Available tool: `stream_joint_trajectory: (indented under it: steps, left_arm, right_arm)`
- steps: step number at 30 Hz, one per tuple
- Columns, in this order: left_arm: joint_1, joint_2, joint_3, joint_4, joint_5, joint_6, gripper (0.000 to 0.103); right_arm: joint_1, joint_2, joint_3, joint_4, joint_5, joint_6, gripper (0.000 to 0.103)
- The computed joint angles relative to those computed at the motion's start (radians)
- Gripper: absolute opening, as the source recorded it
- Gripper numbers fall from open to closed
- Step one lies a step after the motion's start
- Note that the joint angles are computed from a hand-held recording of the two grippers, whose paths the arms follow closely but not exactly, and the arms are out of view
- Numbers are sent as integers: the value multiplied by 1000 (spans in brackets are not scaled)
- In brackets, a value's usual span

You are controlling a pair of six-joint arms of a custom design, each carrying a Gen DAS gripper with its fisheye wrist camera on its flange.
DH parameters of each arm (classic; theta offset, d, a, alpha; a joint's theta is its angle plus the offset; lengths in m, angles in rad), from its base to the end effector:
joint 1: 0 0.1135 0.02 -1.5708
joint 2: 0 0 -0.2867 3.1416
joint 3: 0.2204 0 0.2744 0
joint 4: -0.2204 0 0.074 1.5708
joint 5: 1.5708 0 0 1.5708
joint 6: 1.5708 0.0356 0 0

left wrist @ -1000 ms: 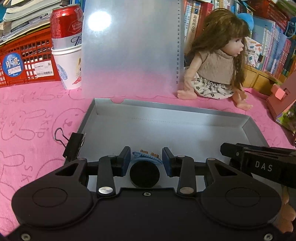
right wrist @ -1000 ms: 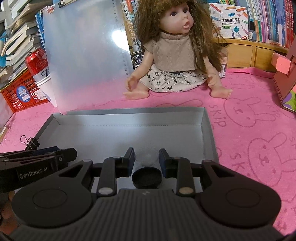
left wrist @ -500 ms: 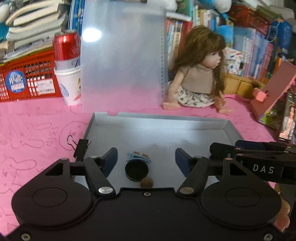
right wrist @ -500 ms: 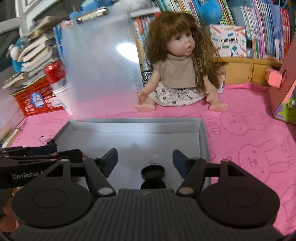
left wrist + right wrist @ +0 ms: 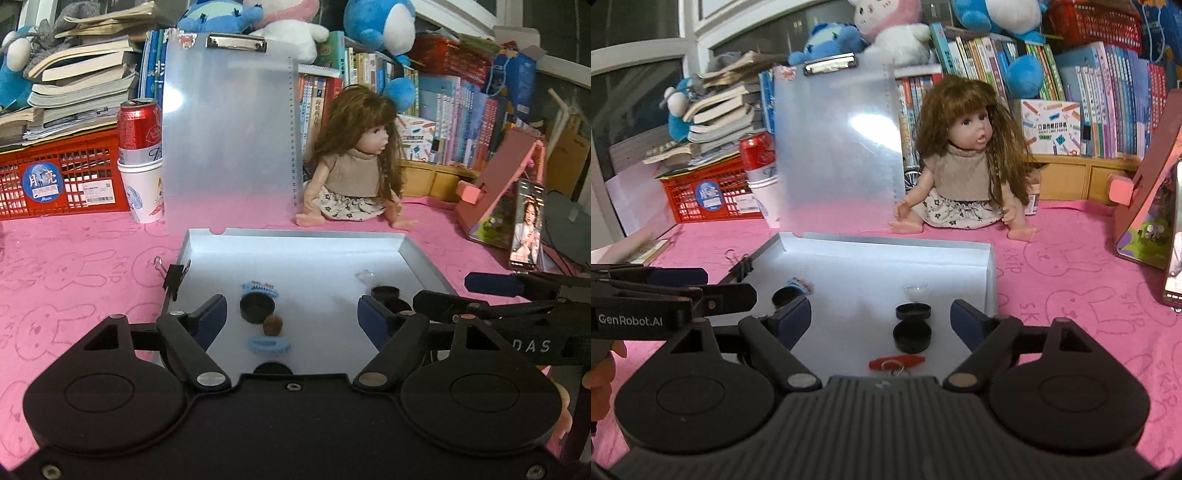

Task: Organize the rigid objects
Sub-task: 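Withdraw both open tools toward the orange crayon and brown nut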

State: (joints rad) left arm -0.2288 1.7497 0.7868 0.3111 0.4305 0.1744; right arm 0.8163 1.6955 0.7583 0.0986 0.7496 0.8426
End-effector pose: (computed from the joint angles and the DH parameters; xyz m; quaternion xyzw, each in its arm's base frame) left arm 0.3450 -0.0956 0.1456 0.2681 0.8389 -0.2032 0.4279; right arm 0.2433 0.2234 0.1433 0.1425 0.8671 0.0149 0.4771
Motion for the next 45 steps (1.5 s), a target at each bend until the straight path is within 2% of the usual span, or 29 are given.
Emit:
stream_joint_trajectory:
  steps: [6, 13, 17, 21, 23, 26, 31, 34, 39, 45]
  left_arm:
    - [53, -59, -103, 44, 70, 22, 77]
    - [96, -119, -237, 149, 114, 60, 78]
    - [122, -137, -290, 168, 141, 67, 78]
    - [159, -146, -341, 177, 177, 70, 78]
    - [175, -147, -363, 175, 198, 86, 78]
    - [195, -145, -401, 202, 207, 107, 78]
    - [210, -113, -448, 276, 201, 136, 78]
    - [207, -88, -461, 317, 179, 160, 78]
    - [180, -60, -443, 304, 116, 220, 78]
    - [159, -11, -422, 327, 97, 252, 78]
  right_arm:
    - [91, -26, -37, 14, 85, 33, 96]
    - [192, -19, -50, -21, 183, 87, 101]
    - [255, -6, -66, -44, 247, 163, 103]
    - [340, 34, -93, -18, 368, 271, 103]
    - [375, 68, -77, -65, 410, 347, 103]
    - [420, 127, -19, -224, 450, 487, 103]
    - [473, 200, 63, -465, 465, 686, 103]
    - [484, 223, 80, -525, 450, 730, 103]
    - [486, 251, 84, -553, 428, 738, 103]
    - [481, 241, 53, -487, 399, 649, 103]
